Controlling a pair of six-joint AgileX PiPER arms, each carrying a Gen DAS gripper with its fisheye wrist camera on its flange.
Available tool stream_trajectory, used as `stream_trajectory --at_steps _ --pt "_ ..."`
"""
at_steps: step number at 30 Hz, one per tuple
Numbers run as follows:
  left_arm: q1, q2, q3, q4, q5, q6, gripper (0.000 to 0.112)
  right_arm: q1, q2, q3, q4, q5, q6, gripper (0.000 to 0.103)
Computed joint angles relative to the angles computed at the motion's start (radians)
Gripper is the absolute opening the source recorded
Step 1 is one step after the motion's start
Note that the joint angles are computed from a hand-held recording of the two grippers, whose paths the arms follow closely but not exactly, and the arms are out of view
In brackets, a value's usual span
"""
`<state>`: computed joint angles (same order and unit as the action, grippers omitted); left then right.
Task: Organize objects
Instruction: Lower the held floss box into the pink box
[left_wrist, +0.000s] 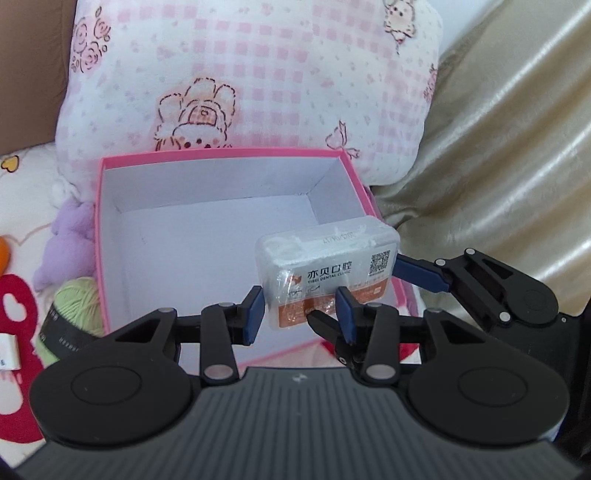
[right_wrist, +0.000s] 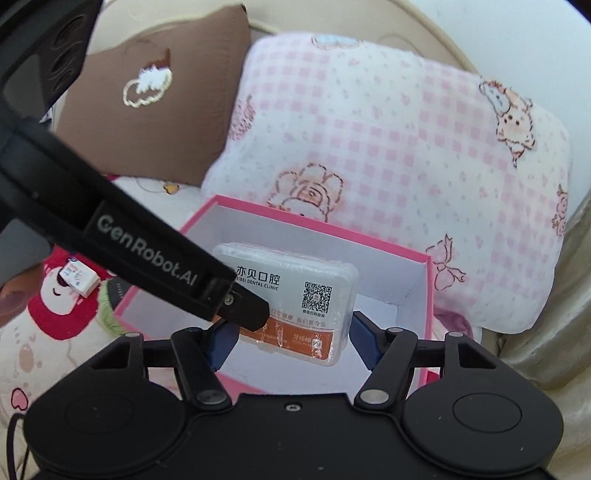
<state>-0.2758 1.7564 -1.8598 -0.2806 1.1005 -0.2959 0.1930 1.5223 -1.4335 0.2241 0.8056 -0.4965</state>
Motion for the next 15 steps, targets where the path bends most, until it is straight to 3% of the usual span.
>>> stream_trajectory --at_steps 3,8,15 --pt "0.019 0.050 -0.068 -0.017 0.016 -0.012 0.040 0.022 0.094 -0.160 -0.076 0.117 0.025 0.070" --pt "0.048 0.158 -0.193 -0.042 0.051 -0.024 0.040 0.010 0.241 -0.351 -0.087 0.239 0.031 0.070" --pt "0.060 0.306 -0.310 -0.036 0.051 -0.008 0.038 -0.016 0.348 -0.364 -0.074 0.231 0.004 0.064"
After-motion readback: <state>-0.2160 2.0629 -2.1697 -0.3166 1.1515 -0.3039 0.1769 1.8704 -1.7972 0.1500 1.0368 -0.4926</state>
